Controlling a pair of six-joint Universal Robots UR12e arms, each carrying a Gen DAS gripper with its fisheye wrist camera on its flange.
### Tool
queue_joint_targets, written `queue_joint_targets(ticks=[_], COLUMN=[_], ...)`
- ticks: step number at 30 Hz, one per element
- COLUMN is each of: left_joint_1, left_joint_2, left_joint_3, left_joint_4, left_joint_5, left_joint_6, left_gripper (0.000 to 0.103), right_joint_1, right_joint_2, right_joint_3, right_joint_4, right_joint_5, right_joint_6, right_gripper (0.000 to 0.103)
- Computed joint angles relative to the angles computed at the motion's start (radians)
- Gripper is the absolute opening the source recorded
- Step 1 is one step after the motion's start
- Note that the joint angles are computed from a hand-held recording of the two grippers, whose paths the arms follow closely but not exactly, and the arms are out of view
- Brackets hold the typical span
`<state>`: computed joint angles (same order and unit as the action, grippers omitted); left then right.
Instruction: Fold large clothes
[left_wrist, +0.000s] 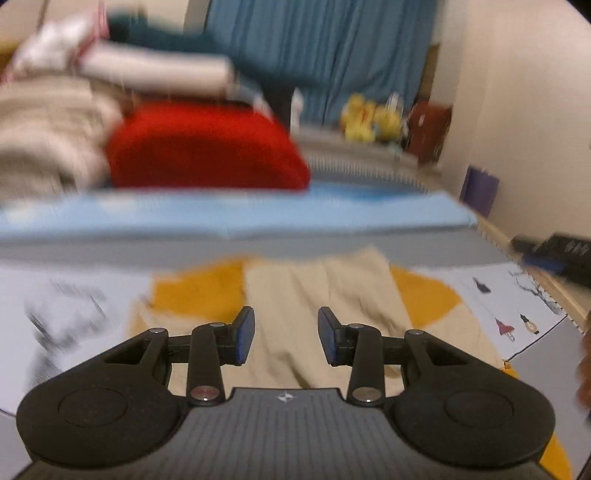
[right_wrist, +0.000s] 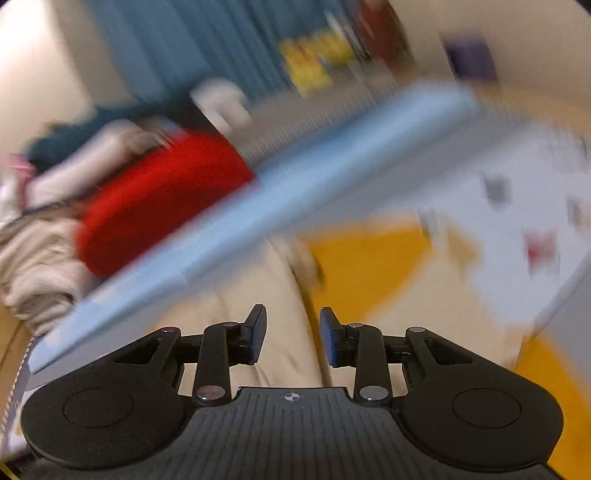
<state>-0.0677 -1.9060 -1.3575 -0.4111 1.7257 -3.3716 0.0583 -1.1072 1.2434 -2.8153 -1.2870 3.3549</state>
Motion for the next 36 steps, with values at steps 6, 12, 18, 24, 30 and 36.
queue_joint_targets(ticks=[6, 12, 18, 24, 30, 36], left_joint_1=[-0.002, -0.057, -0.089, -0.073, -0.005, 0.051], left_joint_2=[0.225, 0.45, 0.594, 0.625, 0.585, 0.55], left_joint_3=[-0.215, -0.445, -0.575, -0.589, -0.587, -0.563], left_joint_4=[0.097, 0.147, 0.061, -0.021, -0.248, -0.378], left_joint_5=[0.057, 0.163, 0.17, 0.147, 0.019, -0.106], left_joint_6=[-0.056, -0.071, -0.238, -0.244, -0.366, -0.429], left_gripper=[0.042, 0.019, 0.01, 0.01, 0.01, 0.01], right_joint_1=[-0.075, -0.209, -0.351, -0.398, -0.304, -0.276], right_joint_2=[-0.181, -0.418, -0.58, -0.634, -0.538, -0.474], right_joint_3=[0.21, 0.469, 0.653, 0.757, 0.749, 0.692], right_joint_4=[-0.344, -0.49, -0.572, -0.525, -0.546, -0.403], right_joint_5=[0.049, 0.096, 0.137, 0.117, -0.071, -0.089], right_joint_6=[-0.109, -0.108, -0.109, -0.077, -0.105, -0.254], right_gripper=[0.033, 0.023, 0.014, 0.014, 0.012, 0.013])
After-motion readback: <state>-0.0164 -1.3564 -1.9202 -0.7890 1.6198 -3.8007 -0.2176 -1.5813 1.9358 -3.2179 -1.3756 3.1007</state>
